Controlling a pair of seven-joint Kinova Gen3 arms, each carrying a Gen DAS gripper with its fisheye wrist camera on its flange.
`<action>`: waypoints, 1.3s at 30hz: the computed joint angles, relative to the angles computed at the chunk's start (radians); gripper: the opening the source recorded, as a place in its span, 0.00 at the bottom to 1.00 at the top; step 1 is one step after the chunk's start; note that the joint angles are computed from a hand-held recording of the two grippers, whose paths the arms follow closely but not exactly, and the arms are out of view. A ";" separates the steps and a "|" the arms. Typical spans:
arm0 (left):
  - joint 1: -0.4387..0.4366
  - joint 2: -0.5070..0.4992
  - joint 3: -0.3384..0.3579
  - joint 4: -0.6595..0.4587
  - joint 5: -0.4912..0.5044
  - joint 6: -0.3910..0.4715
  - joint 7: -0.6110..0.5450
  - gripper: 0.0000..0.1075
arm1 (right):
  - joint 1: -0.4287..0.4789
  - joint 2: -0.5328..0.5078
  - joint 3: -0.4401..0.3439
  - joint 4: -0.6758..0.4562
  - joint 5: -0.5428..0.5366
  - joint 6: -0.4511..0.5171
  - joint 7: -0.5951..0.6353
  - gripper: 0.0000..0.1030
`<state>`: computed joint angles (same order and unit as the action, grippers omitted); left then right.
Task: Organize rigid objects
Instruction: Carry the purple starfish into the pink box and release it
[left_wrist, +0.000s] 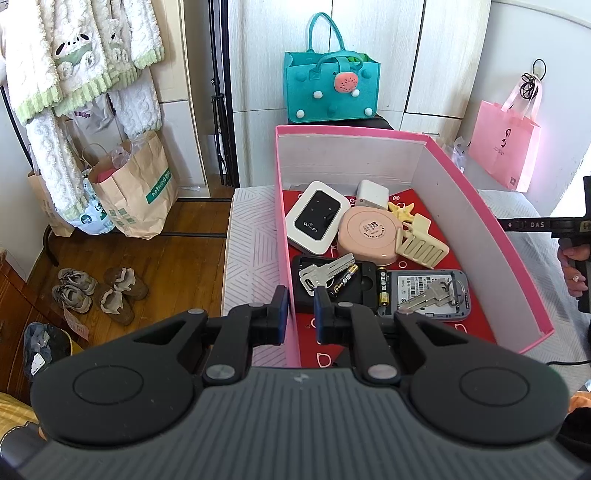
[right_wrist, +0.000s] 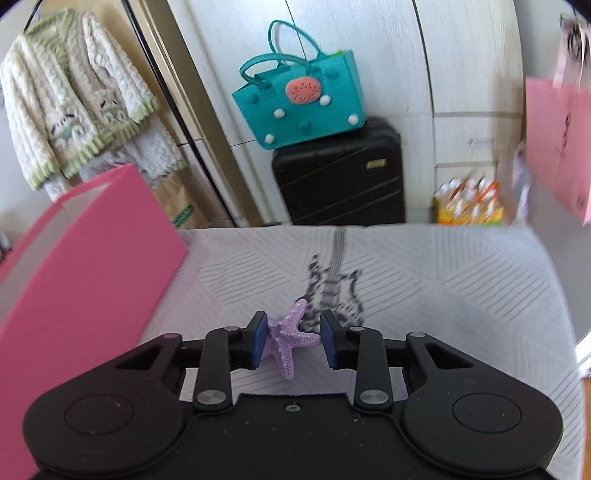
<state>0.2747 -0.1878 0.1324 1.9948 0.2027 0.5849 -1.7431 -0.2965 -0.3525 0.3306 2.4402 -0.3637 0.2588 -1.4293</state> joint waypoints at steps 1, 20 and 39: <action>0.001 0.000 -0.001 0.000 0.001 0.001 -0.002 0.12 | -0.028 -0.004 0.028 0.003 -0.005 0.003 0.010 0.35; 0.004 -0.003 0.011 0.005 -0.029 -0.012 0.025 0.12 | -0.289 -0.300 -0.005 -0.061 -0.082 0.114 0.012 0.35; 0.005 0.004 0.007 -0.005 -0.025 0.001 0.027 0.12 | -0.296 -0.046 -0.186 -0.234 -0.137 0.350 0.119 0.36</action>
<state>0.2800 -0.1835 0.1391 1.9896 0.1778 0.5858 -1.7166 -0.5921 -0.3986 0.1446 2.2066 -0.5003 0.6087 -1.3100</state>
